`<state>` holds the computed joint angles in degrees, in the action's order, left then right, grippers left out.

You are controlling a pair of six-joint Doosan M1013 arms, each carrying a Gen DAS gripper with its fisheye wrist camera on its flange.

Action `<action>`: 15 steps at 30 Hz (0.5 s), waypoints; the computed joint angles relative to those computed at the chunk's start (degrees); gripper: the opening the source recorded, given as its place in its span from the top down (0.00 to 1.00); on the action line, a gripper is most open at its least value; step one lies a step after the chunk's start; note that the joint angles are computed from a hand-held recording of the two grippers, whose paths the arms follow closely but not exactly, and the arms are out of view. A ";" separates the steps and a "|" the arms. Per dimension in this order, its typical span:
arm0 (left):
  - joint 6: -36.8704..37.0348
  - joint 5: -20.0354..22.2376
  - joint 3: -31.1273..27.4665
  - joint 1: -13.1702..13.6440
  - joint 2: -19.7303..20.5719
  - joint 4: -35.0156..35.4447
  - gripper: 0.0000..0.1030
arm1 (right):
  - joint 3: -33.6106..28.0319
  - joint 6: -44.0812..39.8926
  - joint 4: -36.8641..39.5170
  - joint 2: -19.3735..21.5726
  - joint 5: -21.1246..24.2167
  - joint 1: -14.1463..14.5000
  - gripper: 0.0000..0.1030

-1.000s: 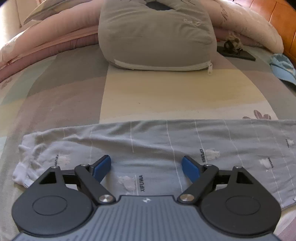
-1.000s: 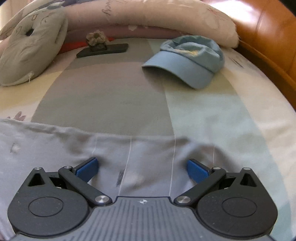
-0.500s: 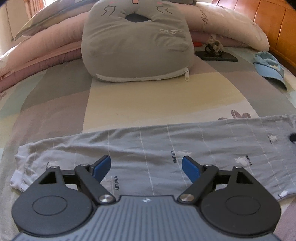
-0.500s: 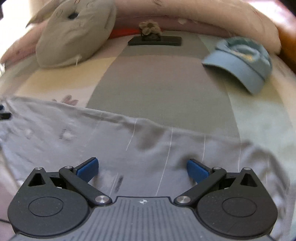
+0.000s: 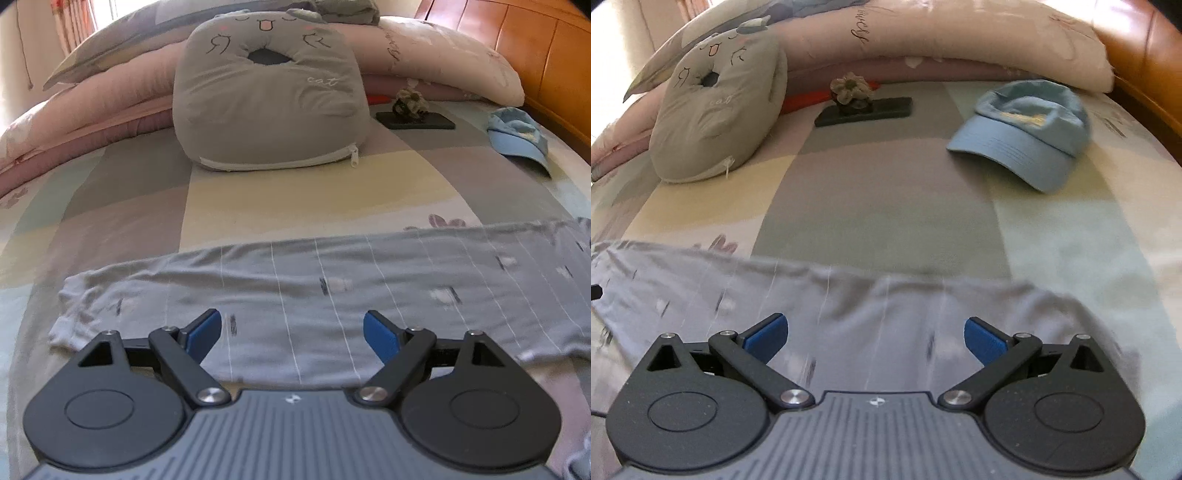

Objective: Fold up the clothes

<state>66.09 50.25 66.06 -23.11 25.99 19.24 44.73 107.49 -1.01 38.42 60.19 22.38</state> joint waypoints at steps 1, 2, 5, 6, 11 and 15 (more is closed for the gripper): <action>-0.35 -0.01 0.67 -0.20 -0.64 -0.20 0.18 | 0.94 0.58 -0.13 -0.85 0.65 0.16 0.00; -0.43 0.00 1.27 -0.35 -1.21 -0.59 0.18 | 1.84 1.14 0.01 -1.64 1.44 0.37 0.00; -0.68 0.32 3.23 -1.00 -2.98 -2.00 0.17 | 5.92 1.62 3.67 -4.12 1.38 0.83 0.00; -0.47 0.32 4.00 -1.25 -3.56 -2.66 0.17 | 7.36 1.54 5.30 -4.91 1.05 0.96 0.00; -0.18 -0.05 7.99 -2.52 -6.38 -4.46 0.17 | 11.38 4.80 4.54 -5.72 -3.28 2.56 0.00; 0.02 -3.25 12.03 -2.78 -9.20 -5.68 0.17 | 11.50 8.16 0.28 -6.86 -3.32 4.13 0.00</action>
<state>66.10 47.00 78.10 -25.89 16.79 13.55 56.23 115.65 -0.73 31.56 56.87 26.51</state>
